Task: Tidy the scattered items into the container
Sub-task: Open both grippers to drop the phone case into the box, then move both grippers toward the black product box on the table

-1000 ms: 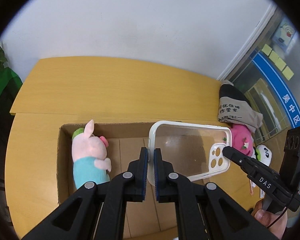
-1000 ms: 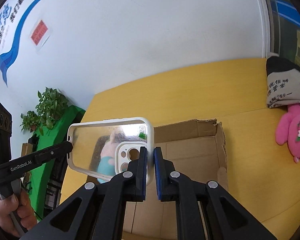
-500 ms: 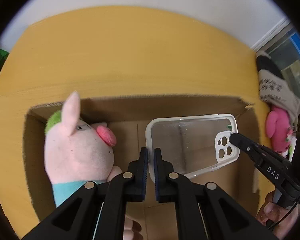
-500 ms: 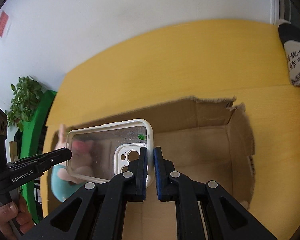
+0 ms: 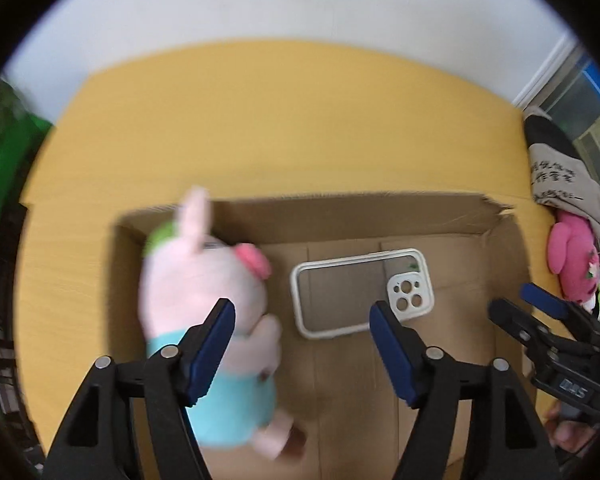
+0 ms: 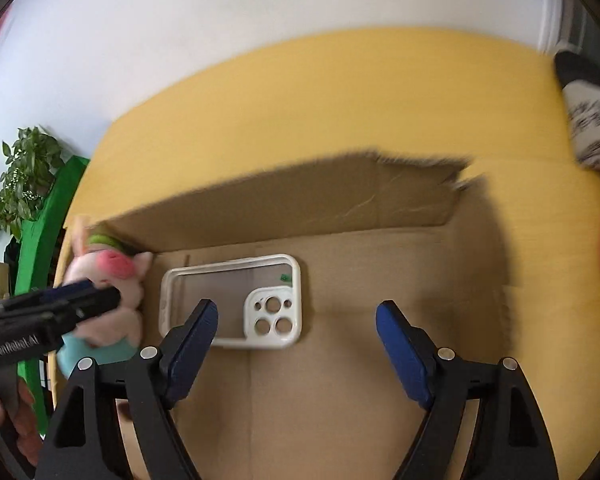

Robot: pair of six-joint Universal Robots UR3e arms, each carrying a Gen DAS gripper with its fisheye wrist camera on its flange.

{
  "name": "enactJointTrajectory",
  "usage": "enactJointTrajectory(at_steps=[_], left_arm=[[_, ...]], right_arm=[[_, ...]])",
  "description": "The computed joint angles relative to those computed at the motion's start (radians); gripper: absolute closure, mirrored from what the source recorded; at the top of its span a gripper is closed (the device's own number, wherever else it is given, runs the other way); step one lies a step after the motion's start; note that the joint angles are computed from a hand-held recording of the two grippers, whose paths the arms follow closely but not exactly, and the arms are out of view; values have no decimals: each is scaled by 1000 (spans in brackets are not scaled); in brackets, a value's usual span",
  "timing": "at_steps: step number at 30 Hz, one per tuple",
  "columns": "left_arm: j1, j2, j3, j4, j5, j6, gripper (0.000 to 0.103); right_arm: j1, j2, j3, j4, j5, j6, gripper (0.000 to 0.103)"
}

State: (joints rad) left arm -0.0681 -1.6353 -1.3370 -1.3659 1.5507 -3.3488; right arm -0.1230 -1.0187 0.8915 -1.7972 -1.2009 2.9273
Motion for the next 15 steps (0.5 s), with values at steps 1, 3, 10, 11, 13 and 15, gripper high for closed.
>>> enactJointTrajectory(at_steps=[1, 3, 10, 11, 13, 15], left_arm=[[-4, 45, -1, -24, 9, 0, 33], [12, 165, 2, -107, 6, 18, 33], [-32, 407, 149, -341, -63, 11, 101], [-22, 403, 166, -355, -107, 20, 101], [-76, 403, 209, -361, -90, -2, 96], [-159, 397, 246, -354, -51, -29, 57]], right_arm=[[-10, -74, 27, 40, 3, -25, 14], [-21, -191, 35, 147, 1, -83, 13], [-76, -544, 46, 400, 10, -228, 97], [-91, -576, 31, 457, 12, -225, 97], [-99, -627, 22, 486, -12, -214, 89], [-100, -659, -43, 550, -45, -186, 18]])
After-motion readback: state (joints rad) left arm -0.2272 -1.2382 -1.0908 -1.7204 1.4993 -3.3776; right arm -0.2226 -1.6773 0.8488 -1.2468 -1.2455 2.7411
